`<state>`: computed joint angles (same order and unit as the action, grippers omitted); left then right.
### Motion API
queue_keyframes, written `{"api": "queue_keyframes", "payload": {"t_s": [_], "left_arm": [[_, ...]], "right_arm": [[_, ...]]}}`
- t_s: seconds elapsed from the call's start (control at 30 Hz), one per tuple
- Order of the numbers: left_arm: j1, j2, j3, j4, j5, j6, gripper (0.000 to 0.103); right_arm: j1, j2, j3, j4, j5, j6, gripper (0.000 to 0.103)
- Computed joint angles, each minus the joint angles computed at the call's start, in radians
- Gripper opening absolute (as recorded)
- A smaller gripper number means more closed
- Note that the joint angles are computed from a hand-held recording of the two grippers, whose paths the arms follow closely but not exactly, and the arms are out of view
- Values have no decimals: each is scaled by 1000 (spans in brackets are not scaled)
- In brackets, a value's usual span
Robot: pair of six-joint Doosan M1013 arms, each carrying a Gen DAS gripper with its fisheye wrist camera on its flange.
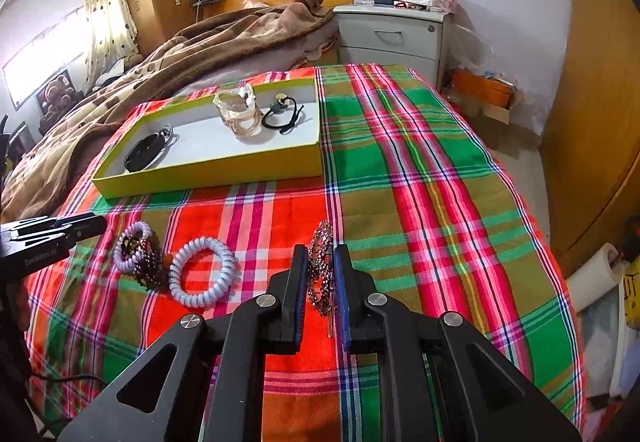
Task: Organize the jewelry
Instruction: 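Carry the pendant and ring into the yellow box and open both tools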
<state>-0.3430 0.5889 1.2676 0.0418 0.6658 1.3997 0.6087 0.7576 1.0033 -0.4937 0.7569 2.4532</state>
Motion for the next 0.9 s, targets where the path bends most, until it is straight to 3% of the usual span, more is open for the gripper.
{"api": "queue_keyframes", "payload": {"t_s": [0.27, 0.6, 0.9], "left_arm": [[0, -13, -5, 17, -18, -11, 22], [7, 4, -74, -32, -33, 44, 22], [19, 78, -205, -156, 41, 124, 22]], "right_arm": [[0, 2, -17, -1, -15, -12, 14], [-17, 30, -97, 93, -49, -108, 14], [-37, 107, -249, 179, -7, -204, 14]]}}
